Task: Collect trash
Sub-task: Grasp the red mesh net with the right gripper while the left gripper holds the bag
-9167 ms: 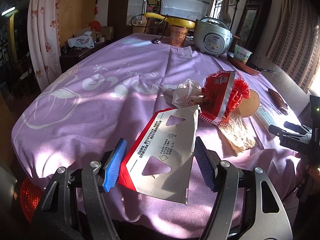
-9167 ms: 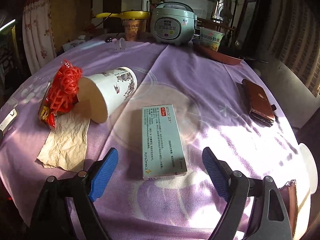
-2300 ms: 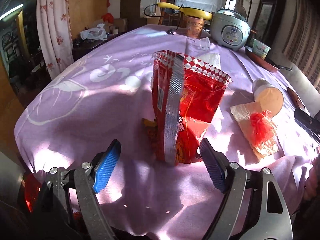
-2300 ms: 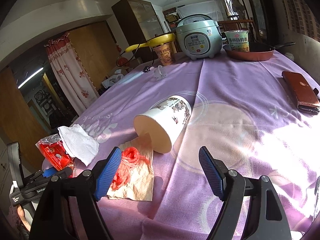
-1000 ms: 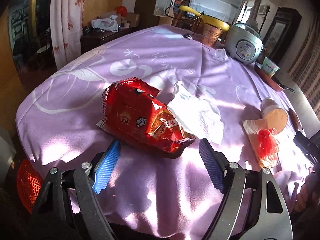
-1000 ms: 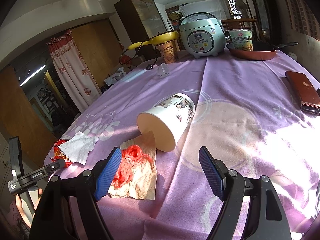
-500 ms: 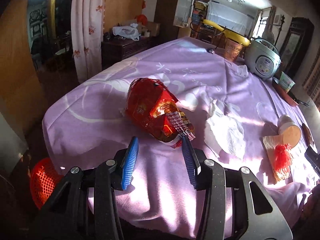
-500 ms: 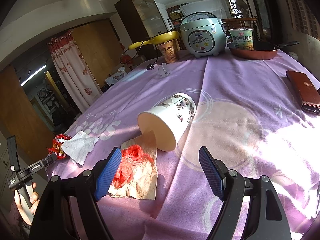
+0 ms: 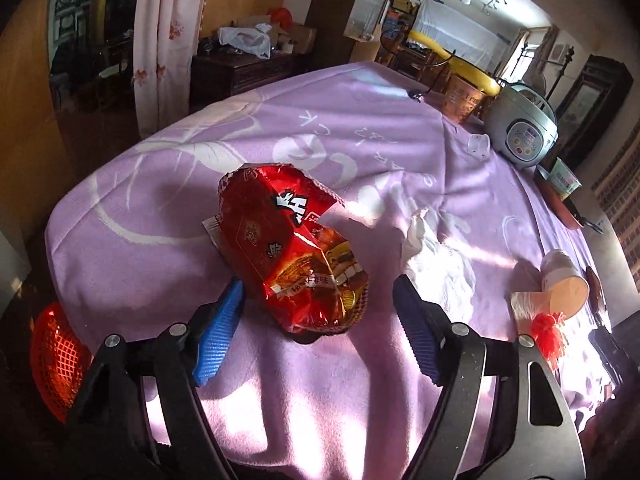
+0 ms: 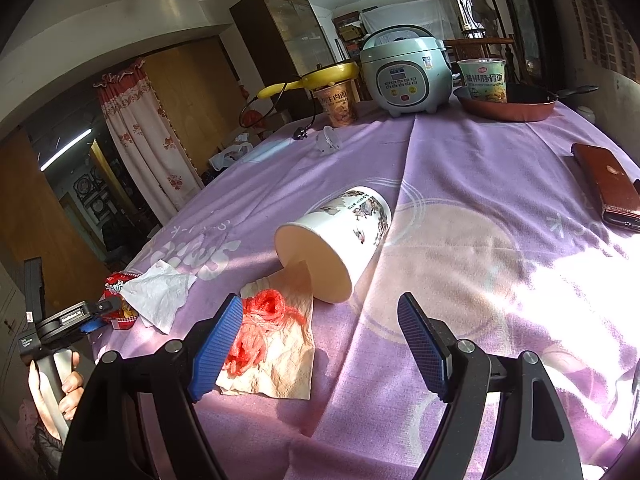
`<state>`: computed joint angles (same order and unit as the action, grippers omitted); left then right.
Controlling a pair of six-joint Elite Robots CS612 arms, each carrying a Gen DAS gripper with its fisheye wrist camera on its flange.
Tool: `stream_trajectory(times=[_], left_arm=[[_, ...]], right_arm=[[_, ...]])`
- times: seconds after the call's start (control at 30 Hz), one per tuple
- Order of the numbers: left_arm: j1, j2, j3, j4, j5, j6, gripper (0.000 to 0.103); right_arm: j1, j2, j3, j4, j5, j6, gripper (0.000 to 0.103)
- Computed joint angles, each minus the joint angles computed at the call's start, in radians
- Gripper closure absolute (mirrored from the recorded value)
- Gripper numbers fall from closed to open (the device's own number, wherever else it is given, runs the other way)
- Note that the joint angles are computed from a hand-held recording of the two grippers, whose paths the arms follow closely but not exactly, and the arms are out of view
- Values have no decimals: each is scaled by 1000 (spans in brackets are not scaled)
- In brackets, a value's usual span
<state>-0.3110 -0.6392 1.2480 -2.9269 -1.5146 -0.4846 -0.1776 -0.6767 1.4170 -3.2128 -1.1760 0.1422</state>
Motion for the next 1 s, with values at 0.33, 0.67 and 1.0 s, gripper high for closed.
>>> stream_trajectory(times=[0.33, 0.67, 1.0], left_arm=[[-11, -40, 75, -138, 52, 48, 69], [-26, -82, 149, -265, 126, 101, 69], [-10, -99, 185, -295, 125, 83, 69]], right_arm=[[3, -5, -3, 35, -7, -1, 26], [60, -4, -60, 220, -18, -151, 43], [75, -9, -50, 168, -65, -141, 81]])
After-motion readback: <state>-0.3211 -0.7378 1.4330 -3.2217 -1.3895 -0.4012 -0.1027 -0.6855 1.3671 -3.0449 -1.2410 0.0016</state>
